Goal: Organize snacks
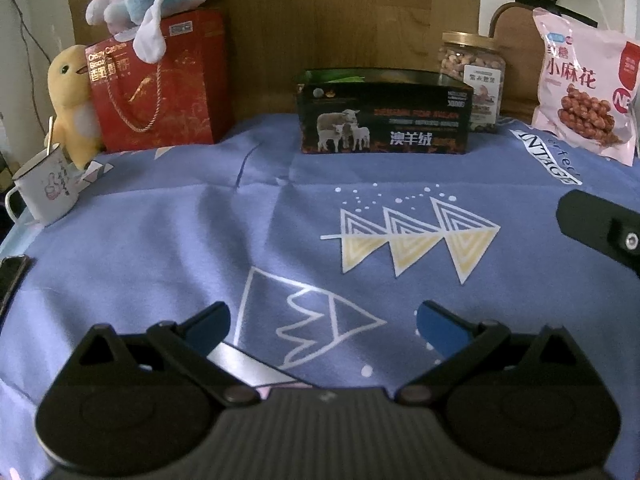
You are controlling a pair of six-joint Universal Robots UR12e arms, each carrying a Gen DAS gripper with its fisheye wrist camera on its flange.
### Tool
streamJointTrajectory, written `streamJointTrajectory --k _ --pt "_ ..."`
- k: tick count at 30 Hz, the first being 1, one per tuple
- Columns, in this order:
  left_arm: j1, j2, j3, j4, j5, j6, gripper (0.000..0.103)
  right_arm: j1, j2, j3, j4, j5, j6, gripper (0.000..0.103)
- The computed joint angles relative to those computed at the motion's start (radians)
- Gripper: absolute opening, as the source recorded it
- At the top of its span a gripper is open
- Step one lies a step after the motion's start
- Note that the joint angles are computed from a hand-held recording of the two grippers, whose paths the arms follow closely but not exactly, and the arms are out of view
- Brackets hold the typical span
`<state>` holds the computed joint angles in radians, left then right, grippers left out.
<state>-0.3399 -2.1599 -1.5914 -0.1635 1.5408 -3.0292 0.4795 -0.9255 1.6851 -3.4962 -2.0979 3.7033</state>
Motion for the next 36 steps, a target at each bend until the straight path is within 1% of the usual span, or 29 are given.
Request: streamJointTrajectory --k 4,9,12,16,18,20,25,29,36 --pt "0.000 0.000 0.001 -0.002 0.002 0.003 0.103 -0.002 -0.003 0.000 0.004 -0.006 0.004 0.103" --pt "0.001 0.000 0.000 0.005 0.002 -0.001 0.103 -0.001 -0.004 0.002 -0.002 -0.033 0.027 0.103" --pt "-0.002 -0.001 -0.004 0.020 0.020 0.002 0.103 -0.002 -0.002 0.004 -0.001 -0.029 0.032 0.103" --pt "-0.002 0.006 -0.016 0.050 0.063 -0.001 0.103 -0.009 0.004 -0.003 0.026 0.002 0.056 0.103" --pt "0.004 0.015 -0.036 0.095 0.078 -0.018 0.103 -0.016 0.006 -0.014 0.046 0.042 0.077 0.103" --pt "0.011 0.022 -0.051 0.114 0.092 -0.043 0.103 -0.017 0.011 -0.029 0.064 0.074 0.065 0.103" --pt "0.026 0.030 -0.062 0.073 0.096 -0.127 0.103 -0.006 0.024 -0.053 0.076 0.119 0.014 0.103" --pt "0.024 0.031 -0.073 0.078 0.100 -0.119 0.103 -0.007 0.024 -0.054 0.090 0.121 0.026 0.103" --pt "0.023 0.035 -0.081 0.075 0.076 -0.124 0.103 -0.006 0.024 -0.056 0.095 0.112 0.019 0.103"
